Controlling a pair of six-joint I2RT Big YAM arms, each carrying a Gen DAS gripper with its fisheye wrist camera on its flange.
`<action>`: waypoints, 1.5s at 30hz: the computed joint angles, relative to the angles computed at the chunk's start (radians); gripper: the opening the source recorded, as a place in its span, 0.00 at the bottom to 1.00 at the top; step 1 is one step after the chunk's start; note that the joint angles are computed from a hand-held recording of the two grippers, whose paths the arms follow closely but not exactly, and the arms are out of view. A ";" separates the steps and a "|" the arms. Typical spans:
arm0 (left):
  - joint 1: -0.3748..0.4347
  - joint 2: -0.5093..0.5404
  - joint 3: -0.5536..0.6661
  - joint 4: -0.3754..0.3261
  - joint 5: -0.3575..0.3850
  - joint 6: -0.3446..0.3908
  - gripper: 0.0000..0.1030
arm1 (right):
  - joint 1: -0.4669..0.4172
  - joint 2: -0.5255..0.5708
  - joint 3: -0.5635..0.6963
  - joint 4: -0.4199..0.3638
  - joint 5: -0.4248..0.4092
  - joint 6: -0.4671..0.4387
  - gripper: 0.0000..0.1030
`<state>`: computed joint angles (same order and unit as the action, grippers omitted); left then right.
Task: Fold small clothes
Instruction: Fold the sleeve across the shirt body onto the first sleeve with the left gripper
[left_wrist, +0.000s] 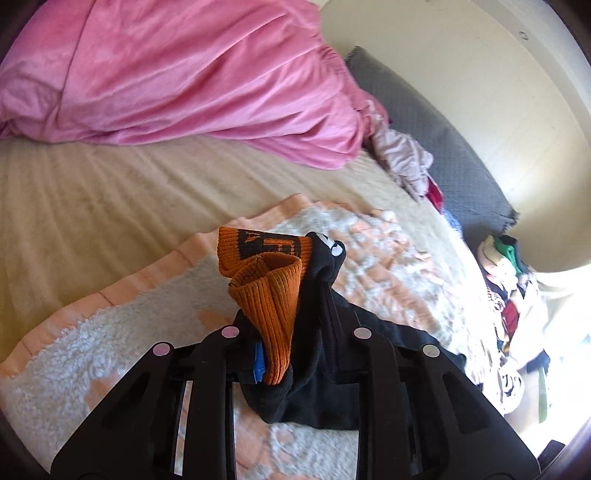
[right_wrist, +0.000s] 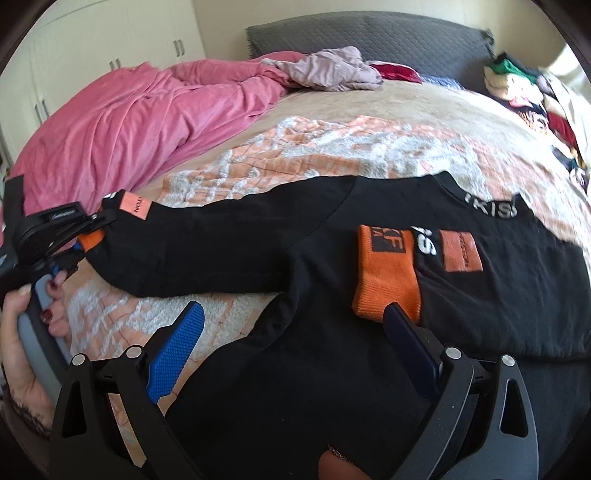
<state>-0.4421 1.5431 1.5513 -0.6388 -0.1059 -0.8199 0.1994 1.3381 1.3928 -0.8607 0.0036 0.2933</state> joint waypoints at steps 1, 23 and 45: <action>-0.004 -0.005 -0.002 0.007 0.006 0.006 0.16 | -0.009 -0.007 -0.006 0.003 -0.003 0.016 0.94; -0.169 0.029 0.063 0.119 0.212 0.266 0.16 | -0.195 -0.243 -0.194 0.031 0.083 0.187 0.94; -0.209 0.112 0.141 -0.020 0.273 0.420 0.38 | -0.202 -0.242 -0.222 -0.015 -0.077 0.209 0.94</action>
